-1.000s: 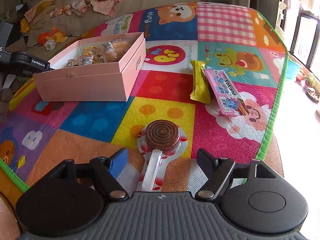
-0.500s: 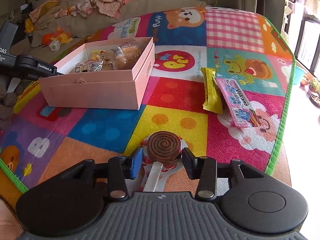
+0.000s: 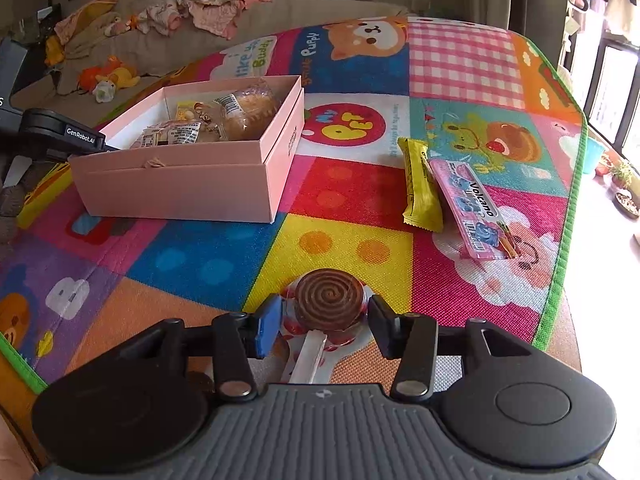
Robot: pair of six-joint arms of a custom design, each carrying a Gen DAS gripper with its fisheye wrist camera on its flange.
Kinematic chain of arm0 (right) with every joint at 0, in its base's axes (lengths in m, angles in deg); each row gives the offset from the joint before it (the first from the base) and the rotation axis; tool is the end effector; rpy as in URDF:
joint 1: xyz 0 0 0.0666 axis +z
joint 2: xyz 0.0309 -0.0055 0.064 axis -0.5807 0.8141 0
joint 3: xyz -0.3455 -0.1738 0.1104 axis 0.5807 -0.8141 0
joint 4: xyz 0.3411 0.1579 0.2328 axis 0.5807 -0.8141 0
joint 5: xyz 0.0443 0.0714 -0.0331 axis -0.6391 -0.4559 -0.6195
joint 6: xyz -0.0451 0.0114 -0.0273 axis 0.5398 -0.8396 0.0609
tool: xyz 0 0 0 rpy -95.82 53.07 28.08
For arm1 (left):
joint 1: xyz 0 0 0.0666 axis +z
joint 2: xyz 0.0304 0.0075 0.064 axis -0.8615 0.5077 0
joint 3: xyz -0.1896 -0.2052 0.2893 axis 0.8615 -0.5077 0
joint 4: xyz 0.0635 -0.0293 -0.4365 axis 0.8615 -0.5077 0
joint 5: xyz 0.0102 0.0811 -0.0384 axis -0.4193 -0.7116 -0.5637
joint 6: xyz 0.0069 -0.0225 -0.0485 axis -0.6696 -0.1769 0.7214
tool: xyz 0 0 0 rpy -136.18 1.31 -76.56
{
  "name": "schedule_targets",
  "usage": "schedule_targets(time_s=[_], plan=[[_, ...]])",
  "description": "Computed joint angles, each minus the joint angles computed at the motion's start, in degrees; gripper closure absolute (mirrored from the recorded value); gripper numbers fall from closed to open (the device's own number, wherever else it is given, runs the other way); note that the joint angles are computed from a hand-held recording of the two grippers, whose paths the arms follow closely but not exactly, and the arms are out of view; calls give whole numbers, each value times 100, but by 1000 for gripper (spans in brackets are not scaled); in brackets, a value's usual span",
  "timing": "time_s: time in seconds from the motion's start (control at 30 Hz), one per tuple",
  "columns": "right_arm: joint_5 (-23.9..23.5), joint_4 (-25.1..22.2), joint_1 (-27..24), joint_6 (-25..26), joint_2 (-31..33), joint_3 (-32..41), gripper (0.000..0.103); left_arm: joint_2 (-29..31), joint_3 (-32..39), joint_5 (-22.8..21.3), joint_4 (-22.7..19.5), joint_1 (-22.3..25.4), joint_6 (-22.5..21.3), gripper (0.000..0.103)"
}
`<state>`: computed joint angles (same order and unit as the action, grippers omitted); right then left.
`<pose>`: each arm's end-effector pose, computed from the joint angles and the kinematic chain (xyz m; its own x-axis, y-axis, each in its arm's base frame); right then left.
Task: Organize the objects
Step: 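Carry the lollipop over the pink box and release it inside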
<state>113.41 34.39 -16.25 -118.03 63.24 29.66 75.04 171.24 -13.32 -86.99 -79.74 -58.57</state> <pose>0.4317 0.1327 0.4293 -0.6437 0.2378 -0.7274 0.3504 0.9366 -0.0039 0.6894 -0.2652 0.4446 -0.6236 0.3367 -0.7055 0.5772 0.8069 -0.1251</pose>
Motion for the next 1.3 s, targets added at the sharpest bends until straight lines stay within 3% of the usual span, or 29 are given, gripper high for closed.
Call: schedule_targets(time_s=[0.47,0.7,0.83,0.97,1.1,1.3], plan=[[27,-199,234,180,-48,230,58,-15,-10,-8,-12,4,24,84],[110,143,124,800,63,1008,58,-10,-17,75,35,32,80,84],[-332,394,-161,1061,581,1783,58,15,8,166,38,58,84,84],[-1035,383,-428,927,1406,2724,58,28,13,245,57,72,86,83],[-1632,11,-588,732,2505,3935,58,13,-25,279,103,79,90,83],[-1717,-765,-605,561,3999,5628,58,34,-7,358,111,102,111,83]])
